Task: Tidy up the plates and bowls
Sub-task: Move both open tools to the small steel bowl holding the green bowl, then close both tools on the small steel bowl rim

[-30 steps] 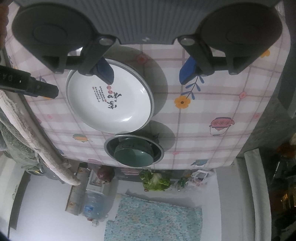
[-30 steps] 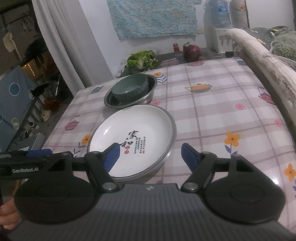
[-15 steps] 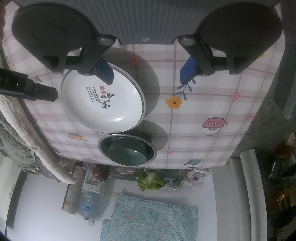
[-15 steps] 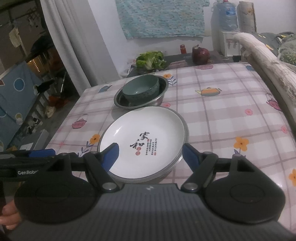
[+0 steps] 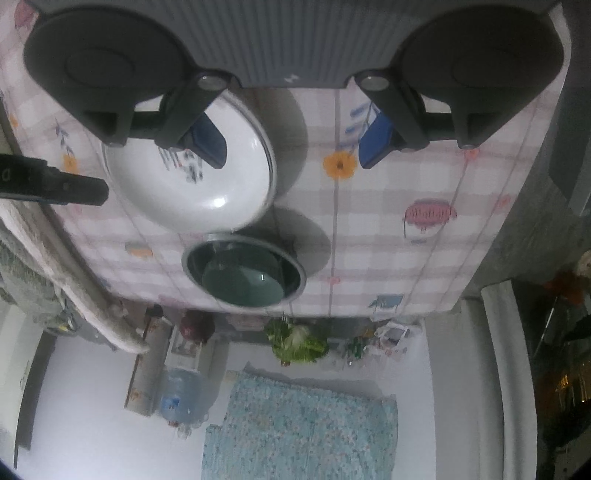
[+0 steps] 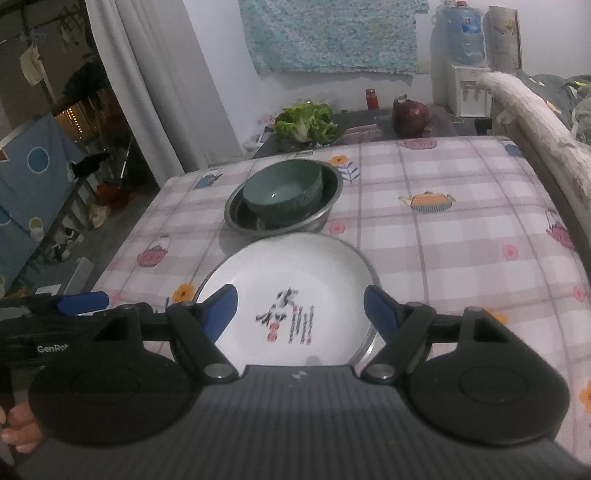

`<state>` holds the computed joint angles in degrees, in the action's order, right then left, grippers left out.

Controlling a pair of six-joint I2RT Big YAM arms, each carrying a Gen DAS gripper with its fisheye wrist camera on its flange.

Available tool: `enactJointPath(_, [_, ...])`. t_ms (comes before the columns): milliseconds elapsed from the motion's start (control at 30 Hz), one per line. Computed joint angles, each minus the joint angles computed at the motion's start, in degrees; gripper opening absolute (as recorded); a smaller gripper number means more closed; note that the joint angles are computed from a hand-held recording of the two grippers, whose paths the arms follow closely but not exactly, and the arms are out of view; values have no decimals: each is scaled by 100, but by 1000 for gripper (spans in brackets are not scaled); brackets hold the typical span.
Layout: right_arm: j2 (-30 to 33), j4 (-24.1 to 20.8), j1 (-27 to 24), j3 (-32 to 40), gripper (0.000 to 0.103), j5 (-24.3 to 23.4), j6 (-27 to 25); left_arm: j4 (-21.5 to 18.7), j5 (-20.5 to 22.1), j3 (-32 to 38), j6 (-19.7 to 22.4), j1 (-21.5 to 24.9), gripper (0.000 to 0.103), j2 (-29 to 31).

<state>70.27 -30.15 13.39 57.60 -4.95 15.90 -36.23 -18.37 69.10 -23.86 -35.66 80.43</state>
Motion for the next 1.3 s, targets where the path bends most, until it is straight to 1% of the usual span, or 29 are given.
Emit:
enactJointPath(67, [176,-3,-94,181,76,-73,-23,315,138,6,128,156,80,47])
enactJointPath(167, [490,-15,-261,500,76,-198,-92,643,407,130,228,380,77,221])
enactJointPath(233, [746,-24,-369,752,76,-266,-179,696,609,335,250,544,69,424])
enactJointPath(267, [880,-43,-415,886,76,-300,-219,723,682,443,266,607,67,535])
enactJointPath(300, [1044,-74,-475,1044,76,-347,-251,767,754,540,288,662,62,647])
enactJointPath(333, [1188,-94,-527,1171,75,-405,-268,756,827,688,290,724,56,798])
enactJointPath(400, [1499,-158,-641,1458,73,-565,-262,733,980,932,230,832,49,1052])
enactJointPath(433, [1661,-188,-696,1599,72,-656,-244,712,1066,1070,184,883,44,1195])
enactJointPath(500, [1995,-251,-784,1901,66,-825,-208,711,1234,1239,104,964,37,1383])
enactJointPath(533, [2162,-293,-822,2054,65,-896,-180,767,1320,1308,76,998,37,1475])
enactJointPath(567, [2313,-322,-852,2186,62,-970,-154,837,1376,1346,100,1021,37,1542])
enactJointPath(600, [2467,-351,-876,2324,58,-1038,-130,860,1392,1433,162,1031,34,1648])
enactJointPath(633, [2612,-382,-888,2453,57,-1081,-109,822,1383,1510,190,1037,30,1729])
enactJointPath(667, [2739,-411,-898,2567,53,-1120,-95,730,1390,1618,193,1047,28,1833])
enactJointPath(700, [2859,-434,-908,2673,50,-1161,-83,621,1423,1722,168,1062,24,1926])
enactJointPath(733, [2970,-464,-912,2776,49,-1195,-69,522,1457,1804,122,1078,21,2000])
enactJointPath(833, [3269,-549,-921,3050,42,-1278,-30,359,1643,1980,10,1152,20,2181])
enactJointPath(867, [3335,-573,-927,3107,38,-1326,-24,326,1680,2019,8,1170,20,2222])
enactJointPath(933, [3495,-667,-934,3275,36,-1389,-32,237,1738,2128,27,1199,19,2333])
enactJointPath(967, [3549,-710,-929,3334,32,-1394,-46,296,1779,2120,31,1212,19,2346])
enactJointPath(1067, [3741,-853,-922,3541,25,-1427,-89,190,1844,2265,149,1222,19,2449])
enactJointPath(1133, [3834,-928,-907,3639,23,-1417,-123,91,1867,2380,184,1225,18,2536])
enactJointPath(1300, [4040,-1019,-865,3843,18,-1476,-130,-30,1999,2575,42,1262,18,2718])
